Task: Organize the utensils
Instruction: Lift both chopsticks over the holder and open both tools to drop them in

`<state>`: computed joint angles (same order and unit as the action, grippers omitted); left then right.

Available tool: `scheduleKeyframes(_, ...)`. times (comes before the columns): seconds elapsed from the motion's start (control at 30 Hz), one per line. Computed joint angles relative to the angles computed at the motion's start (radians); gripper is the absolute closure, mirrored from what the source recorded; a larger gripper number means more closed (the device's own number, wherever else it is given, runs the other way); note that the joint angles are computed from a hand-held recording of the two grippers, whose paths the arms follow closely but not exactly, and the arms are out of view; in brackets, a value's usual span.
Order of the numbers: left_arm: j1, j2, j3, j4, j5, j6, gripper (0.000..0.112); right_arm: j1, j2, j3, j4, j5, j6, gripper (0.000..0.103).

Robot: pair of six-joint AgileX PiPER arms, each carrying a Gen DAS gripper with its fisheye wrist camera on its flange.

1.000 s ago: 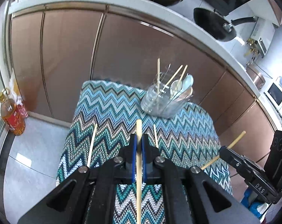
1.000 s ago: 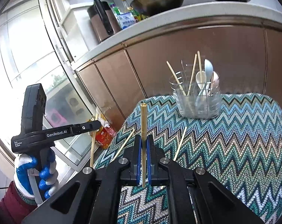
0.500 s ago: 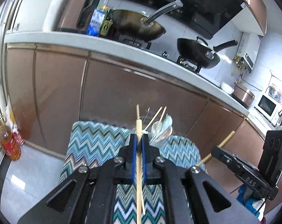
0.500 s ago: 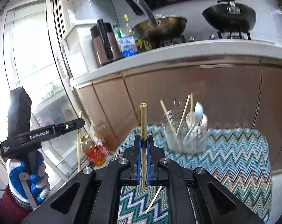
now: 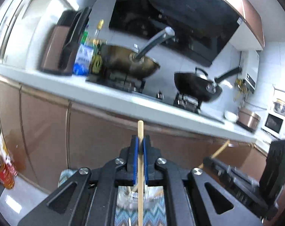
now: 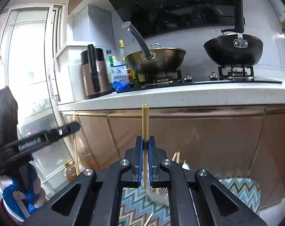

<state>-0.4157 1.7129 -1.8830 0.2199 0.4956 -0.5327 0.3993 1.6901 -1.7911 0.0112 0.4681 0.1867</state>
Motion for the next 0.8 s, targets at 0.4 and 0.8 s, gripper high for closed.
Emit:
scheduleKeyframes(0.4,-0.05,0.492,-0.557,0.302,0.014,-0.211,0.107,-0.069,0.225,-0.128,0.165,-0.012,-0.195,0.098)
scheduleKeyframes(0.8,-0.057,0.624,-0.584,0.476,0.004,-0.376,0.106,-0.099,0.308,-0.117,0.257,-0.024,-0.281,0.097)
